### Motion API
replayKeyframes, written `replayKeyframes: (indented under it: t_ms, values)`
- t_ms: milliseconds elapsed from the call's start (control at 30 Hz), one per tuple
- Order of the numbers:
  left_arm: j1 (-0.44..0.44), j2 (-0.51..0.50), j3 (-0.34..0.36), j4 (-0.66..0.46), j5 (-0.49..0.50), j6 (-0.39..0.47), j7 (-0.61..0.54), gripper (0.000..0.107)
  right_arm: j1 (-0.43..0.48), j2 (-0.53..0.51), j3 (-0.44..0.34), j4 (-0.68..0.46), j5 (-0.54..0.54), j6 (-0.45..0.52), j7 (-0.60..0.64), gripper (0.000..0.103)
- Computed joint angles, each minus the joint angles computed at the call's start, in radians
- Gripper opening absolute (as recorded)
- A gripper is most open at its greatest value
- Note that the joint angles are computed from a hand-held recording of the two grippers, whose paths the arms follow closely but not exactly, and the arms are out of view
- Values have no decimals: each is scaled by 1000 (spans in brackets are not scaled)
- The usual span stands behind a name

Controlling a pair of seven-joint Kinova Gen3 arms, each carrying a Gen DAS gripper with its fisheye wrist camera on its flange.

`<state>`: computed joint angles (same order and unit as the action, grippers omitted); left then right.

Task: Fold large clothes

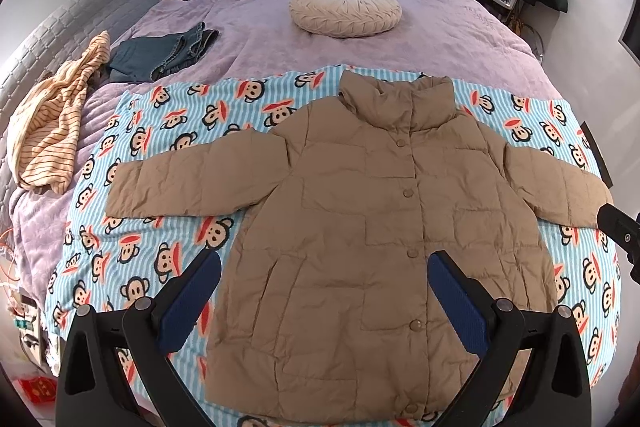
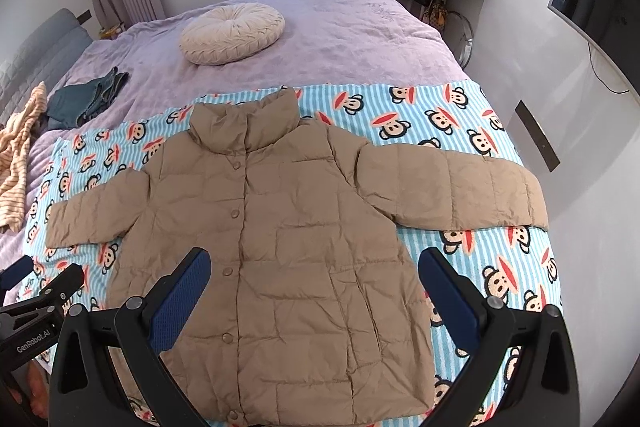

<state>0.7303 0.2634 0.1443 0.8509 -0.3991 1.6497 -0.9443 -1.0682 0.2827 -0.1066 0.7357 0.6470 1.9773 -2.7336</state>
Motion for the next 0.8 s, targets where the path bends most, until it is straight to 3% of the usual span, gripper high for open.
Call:
replayKeyframes:
  t_ms: [800]
  values:
    - [0,2,-1,-3,3,2,-1,103,0,9,7,-17,-4,8,9,103]
